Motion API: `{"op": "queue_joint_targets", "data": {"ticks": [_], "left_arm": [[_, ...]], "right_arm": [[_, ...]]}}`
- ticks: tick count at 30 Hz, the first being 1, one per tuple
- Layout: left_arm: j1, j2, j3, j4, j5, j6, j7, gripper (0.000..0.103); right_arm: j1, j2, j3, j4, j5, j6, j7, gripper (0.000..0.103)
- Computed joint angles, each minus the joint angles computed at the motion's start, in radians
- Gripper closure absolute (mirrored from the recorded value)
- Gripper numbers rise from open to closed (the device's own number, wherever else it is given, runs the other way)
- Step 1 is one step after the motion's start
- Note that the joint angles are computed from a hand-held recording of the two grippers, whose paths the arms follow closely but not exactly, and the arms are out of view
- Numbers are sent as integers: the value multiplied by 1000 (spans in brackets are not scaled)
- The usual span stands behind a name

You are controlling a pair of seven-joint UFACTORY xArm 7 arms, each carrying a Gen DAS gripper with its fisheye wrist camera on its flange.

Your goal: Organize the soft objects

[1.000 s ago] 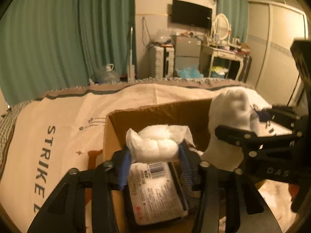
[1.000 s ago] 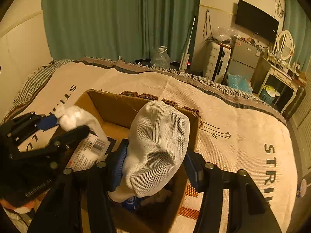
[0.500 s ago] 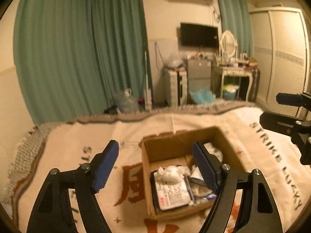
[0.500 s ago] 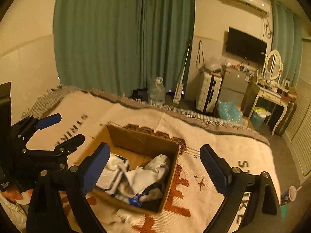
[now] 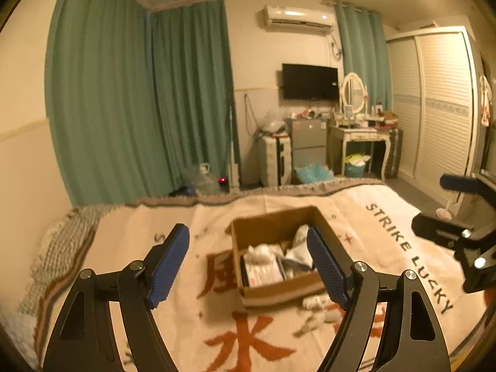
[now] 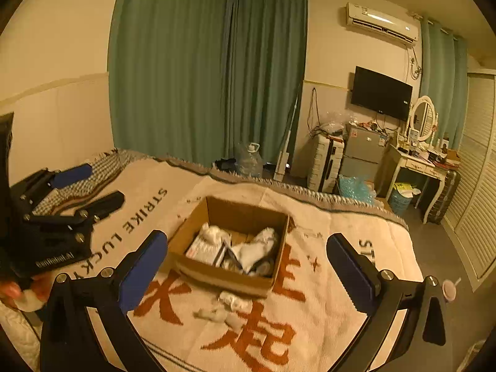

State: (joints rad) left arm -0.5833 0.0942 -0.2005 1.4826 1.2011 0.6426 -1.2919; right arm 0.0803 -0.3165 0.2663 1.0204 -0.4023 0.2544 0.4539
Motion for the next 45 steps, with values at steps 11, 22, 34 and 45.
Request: {"op": "queue_joint_targets", "data": {"ticks": [11,22,34,45], "left_arm": [[40,29,18,-141,35,-94,-147,24],[28,170,101,-135,18,-194,-201,24],[0,227,184,-153,-82,-287,-141,24],[-32,211,158,-136,-77,-223,-130,24]], "right_arm": [[33,128,-30,-133,44,-98,29,0],[160,404,-115,-25,168,-30,-134,7],[295,588,-254,113,12,50,-7,56],[197,463,-157,9,202,19,-211,98]]}}
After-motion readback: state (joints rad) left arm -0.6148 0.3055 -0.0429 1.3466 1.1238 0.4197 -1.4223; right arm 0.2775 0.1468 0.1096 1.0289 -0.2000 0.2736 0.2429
